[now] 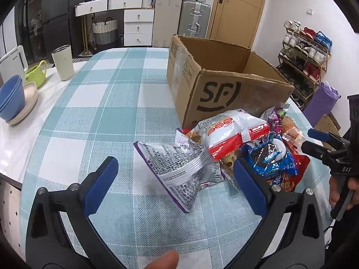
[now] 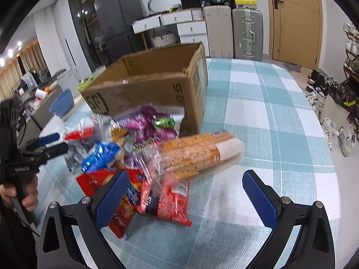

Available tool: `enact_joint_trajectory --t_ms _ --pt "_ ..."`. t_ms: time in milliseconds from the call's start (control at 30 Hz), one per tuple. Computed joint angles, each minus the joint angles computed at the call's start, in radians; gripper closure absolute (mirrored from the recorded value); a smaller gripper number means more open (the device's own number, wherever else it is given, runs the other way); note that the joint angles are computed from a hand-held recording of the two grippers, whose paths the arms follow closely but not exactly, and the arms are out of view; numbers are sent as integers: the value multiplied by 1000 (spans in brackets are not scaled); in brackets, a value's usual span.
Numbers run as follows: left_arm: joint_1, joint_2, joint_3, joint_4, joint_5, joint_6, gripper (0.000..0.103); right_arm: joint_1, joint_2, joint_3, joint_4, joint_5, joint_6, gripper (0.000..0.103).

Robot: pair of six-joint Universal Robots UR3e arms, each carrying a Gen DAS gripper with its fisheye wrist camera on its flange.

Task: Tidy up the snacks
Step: 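Grasp the red chips pack with the right gripper while the left grasps the silver-purple bag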

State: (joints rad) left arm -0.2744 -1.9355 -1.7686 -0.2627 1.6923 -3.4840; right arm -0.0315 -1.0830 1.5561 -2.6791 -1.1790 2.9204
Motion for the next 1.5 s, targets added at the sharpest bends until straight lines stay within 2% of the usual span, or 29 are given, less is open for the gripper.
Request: enact_joint_trajectory --t_ms 200,367,500,700,833,867,1000,1200,1500 --pt "14 -23 6 -1 -14 -9 1 12 30 -32 54 -24 -17 1" --pt "30 -44 12 2 -35 -19 1 34 59 -51 54 -46 -18 1" --pt "37 -62 21 2 -45 -22 1 60 76 -65 48 -114 -17 1" --pt "38 -77 25 9 -45 -19 1 57 91 -82 60 -119 -19 1" --pt "44 -79 17 16 -52 -22 1 85 98 -78 34 -167 -19 1" --pt "44 -77 14 17 -53 -24 1 88 98 -74 24 -173 -18 3" --pt "51 -80 12 20 -63 -29 1 86 89 -72 47 -134 -39 30" --pt "58 -77 -2 47 -69 -42 1 85 57 -36 54 -75 -99 55" --pt "61 -80 -7 59 -79 -49 1 79 -6 47 -9 -38 -124 56"
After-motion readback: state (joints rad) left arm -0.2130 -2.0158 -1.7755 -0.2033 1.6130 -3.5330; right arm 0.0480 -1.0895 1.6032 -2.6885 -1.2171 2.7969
